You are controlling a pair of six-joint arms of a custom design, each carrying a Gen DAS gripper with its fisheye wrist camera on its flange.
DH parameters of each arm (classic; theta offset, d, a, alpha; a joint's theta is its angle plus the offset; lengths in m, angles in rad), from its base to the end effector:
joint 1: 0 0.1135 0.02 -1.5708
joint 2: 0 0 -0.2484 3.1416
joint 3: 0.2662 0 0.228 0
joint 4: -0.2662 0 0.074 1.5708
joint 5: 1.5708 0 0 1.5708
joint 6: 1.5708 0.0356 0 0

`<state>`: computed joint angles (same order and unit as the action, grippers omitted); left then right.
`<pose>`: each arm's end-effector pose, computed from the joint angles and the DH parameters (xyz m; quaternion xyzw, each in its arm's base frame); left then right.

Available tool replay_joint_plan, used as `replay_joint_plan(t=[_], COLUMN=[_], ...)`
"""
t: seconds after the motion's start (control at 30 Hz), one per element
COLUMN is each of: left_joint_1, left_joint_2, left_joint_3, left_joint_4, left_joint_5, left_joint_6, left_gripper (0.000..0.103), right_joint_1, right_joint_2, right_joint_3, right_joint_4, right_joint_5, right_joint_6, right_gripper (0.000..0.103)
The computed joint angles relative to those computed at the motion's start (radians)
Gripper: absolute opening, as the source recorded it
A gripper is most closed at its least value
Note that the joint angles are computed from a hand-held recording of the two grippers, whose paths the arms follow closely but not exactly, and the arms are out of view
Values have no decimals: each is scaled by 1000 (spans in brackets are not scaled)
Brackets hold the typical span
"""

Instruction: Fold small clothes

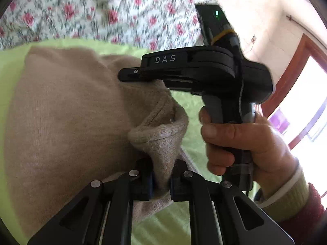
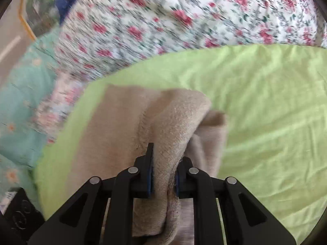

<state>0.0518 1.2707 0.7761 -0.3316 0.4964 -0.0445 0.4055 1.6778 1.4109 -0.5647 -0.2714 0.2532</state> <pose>0.2406 -0.0045 0.2217 0.0458 0.9062 -0.2275 0.3534 0.3155 0.1458 0.2803 -0.1190 0.9175 0.2351 0.2979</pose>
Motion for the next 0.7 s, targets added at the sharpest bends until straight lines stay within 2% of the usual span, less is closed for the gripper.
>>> replay_joint_plan(t=[0.1,0.2,0.33,0.37,0.4,0.43,0.5,0.57,0.63,0.7], left_joint_1=[-25,-30,20,40,59,97,169,278,411,480], left_joint_2=[87,54,20,0,-28,-76,-160,-214,-190,-127], left_joint_3=[11,-12,35,45,49,50,51,70,123,168], left_joint_4=[23,16,-132,-184,-231,-294,-392,-478,-553,-553], left_joint_5=[-31,-36,46,77,102,129,144,179,223,227], left_joint_6=[12,13,75,99,121,161,229,308,390,398], left_gripper=[11,16,27,32,37,41,71,79,83,88], right_joint_1=[-10,-29,-16,-15,-10,-6,-17,-31,-42,-56], right_joint_2=[23,5,-39,-58,-69,-85,-157,-223,-259,-266], right_joint_3=[-45,-74,-69,-75,-77,-83,-132,-178,-201,-218], right_joint_4=[17,38,-15,-31,-42,-56,-62,-60,-63,-55], right_joint_5=[17,-9,40,54,73,90,90,65,37,-26], right_joint_6=[-6,13,16,17,25,35,55,61,69,83], right_gripper=[18,22,30,33,42,56,69,72,80,82])
